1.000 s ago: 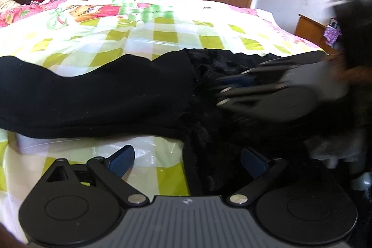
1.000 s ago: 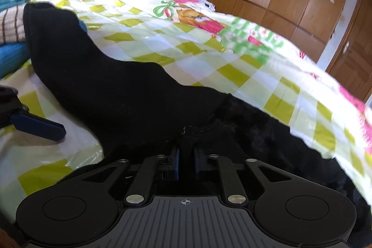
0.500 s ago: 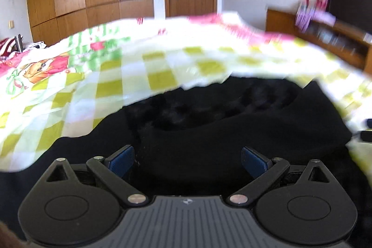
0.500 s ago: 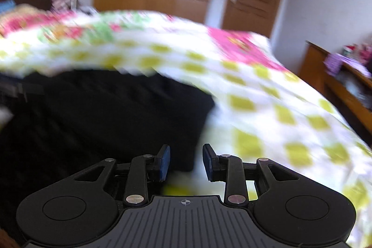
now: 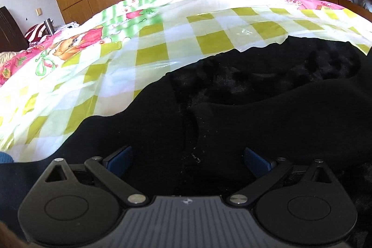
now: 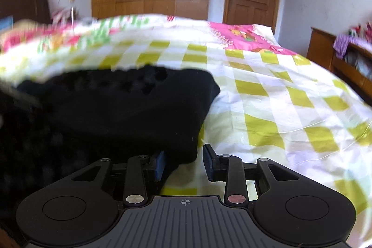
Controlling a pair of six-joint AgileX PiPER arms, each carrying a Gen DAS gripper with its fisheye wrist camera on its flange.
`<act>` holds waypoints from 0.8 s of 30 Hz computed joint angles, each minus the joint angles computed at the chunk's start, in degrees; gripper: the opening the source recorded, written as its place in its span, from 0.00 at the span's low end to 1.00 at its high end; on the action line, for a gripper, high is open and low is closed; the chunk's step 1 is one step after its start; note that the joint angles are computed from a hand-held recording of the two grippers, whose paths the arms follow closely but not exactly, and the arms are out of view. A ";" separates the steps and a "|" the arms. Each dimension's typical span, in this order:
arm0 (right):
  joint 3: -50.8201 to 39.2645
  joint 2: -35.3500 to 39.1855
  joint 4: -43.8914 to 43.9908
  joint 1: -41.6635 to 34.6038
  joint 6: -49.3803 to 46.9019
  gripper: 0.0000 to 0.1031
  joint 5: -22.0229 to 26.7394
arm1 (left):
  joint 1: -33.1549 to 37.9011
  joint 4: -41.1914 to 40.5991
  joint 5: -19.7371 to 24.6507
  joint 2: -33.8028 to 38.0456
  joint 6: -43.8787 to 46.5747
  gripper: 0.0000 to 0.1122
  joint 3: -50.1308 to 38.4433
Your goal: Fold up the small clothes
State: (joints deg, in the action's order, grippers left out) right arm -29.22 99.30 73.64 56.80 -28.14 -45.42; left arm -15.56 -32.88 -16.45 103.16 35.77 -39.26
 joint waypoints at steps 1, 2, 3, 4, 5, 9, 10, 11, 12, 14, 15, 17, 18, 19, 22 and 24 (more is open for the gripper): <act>0.35 0.01 -1.95 -0.47 3.39 0.30 -0.76 | 0.37 0.59 0.82 -0.10 -0.93 0.92 -0.28; 0.29 0.20 -2.80 -0.96 6.07 0.30 -1.40 | 0.79 1.75 1.36 -0.37 -2.07 0.92 -0.27; 0.29 0.03 -3.55 -1.71 8.46 0.30 -1.44 | 0.98 2.79 1.34 -0.50 -2.80 0.92 -0.12; 0.83 -0.05 -5.75 -2.37 12.38 0.30 -2.05 | 0.98 3.87 0.74 -0.62 -3.64 0.92 0.37; 1.54 -0.48 -7.27 -2.75 15.82 0.27 -2.77 | 0.81 4.38 -0.06 -0.49 -4.11 0.92 0.70; -4.26 1.19 -0.31 -4.84 6.66 0.12 1.00 | -0.03 -1.92 -1.56 -0.72 1.76 0.92 1.04; -5.53 2.28 2.77 -4.10 0.93 0.11 0.09 | -0.25 -3.67 -2.65 -0.81 3.84 0.92 1.38; -6.24 2.08 6.60 -3.53 -4.80 0.10 0.19 | -0.26 -3.84 -3.79 -0.69 4.37 0.92 1.79; -6.17 1.32 9.87 -3.10 -8.47 0.10 0.86 | -0.16 -3.25 -4.73 -0.38 3.89 0.92 2.09; -6.46 0.55 14.54 -4.36 -16.92 0.11 5.77 | 0.19 -1.53 -5.21 -0.13 1.65 0.92 2.46; -6.64 0.36 15.96 -4.35 -19.73 0.12 6.56 | -0.06 -2.44 -5.59 -0.40 2.29 0.92 2.73; -5.92 -1.71 15.47 -2.82 -20.44 0.15 5.43 | -0.86 -4.26 -7.37 -1.76 4.30 0.92 4.17; -5.43 -3.47 15.44 -2.21 -21.62 0.16 5.01 | -1.10 -4.36 -8.33 -2.57 4.87 0.92 5.06; -5.19 -5.37 16.71 -1.29 -23.67 0.17 4.37 | -1.23 -3.40 -9.38 -3.53 4.52 0.92 6.23; -4.10 -11.31 20.36 -0.07 -28.40 0.28 3.84 | -1.40 1.36 -11.94 -6.25 2.25 0.92 9.27; -3.65 -14.00 22.33 -0.56 -30.50 0.35 4.20 | -1.11 4.25 -12.17 -7.45 0.61 0.92 9.92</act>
State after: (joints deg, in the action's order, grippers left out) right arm -32.86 85.30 95.97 56.24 -58.63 -41.22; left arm -16.67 -28.63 -28.63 95.71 36.38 -29.34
